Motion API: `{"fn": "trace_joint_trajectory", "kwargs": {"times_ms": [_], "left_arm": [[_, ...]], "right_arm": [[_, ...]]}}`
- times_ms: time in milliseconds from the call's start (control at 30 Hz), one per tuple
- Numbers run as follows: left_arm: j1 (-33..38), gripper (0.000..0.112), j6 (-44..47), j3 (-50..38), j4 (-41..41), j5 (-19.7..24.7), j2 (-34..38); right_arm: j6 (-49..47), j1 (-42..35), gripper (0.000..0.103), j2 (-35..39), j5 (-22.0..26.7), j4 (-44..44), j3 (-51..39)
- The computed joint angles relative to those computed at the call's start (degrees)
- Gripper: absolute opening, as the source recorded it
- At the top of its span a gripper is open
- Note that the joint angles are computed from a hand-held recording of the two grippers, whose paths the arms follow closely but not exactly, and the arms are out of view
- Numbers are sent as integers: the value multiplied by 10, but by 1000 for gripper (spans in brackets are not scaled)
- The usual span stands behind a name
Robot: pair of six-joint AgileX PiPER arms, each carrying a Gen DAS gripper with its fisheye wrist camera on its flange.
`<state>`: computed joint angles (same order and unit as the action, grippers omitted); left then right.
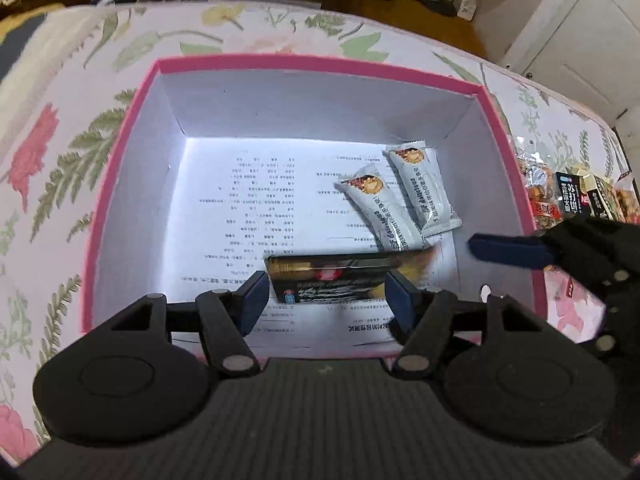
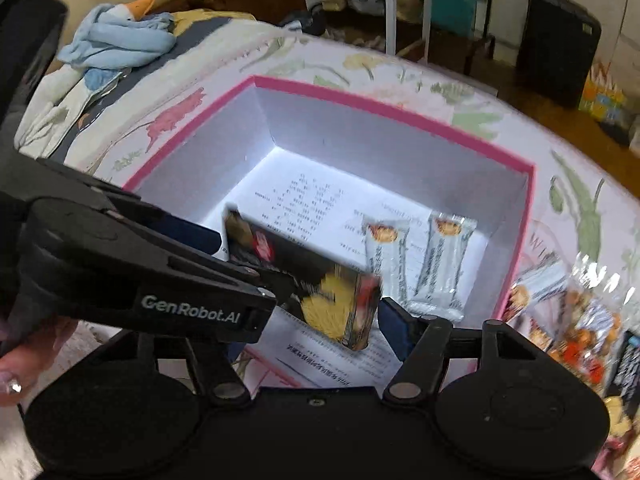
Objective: Organize snacks
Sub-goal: 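Carry the cracker pack into the pink box and open the left gripper, then move the left gripper to the clear bag of quail-egg candies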
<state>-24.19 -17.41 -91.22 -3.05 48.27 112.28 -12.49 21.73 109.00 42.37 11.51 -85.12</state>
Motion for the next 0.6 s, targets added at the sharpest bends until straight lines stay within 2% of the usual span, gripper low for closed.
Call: {"fn": "trace_joint_trajectory", "kwargs": {"times_ms": [233,333,467,567,600], "left_arm": [[-20,65,-5,16,22,25,-64],[-34,65,0,15,23,38,-89],[-54,65,1,1,17,58,-111],[-73,63,-1,-12,9,65,-122],[-79,63,-1,-17,8,66,-123]], "right_arm": [[-69,-51,79,-102,20,57,64],[-112,-101,79,-160,33,102,98],[-160,-191,79,-213,88,167,111],[-196,-247,79,-252,101,199,135],[-200,-257,79,-265,88,203,149]]}}
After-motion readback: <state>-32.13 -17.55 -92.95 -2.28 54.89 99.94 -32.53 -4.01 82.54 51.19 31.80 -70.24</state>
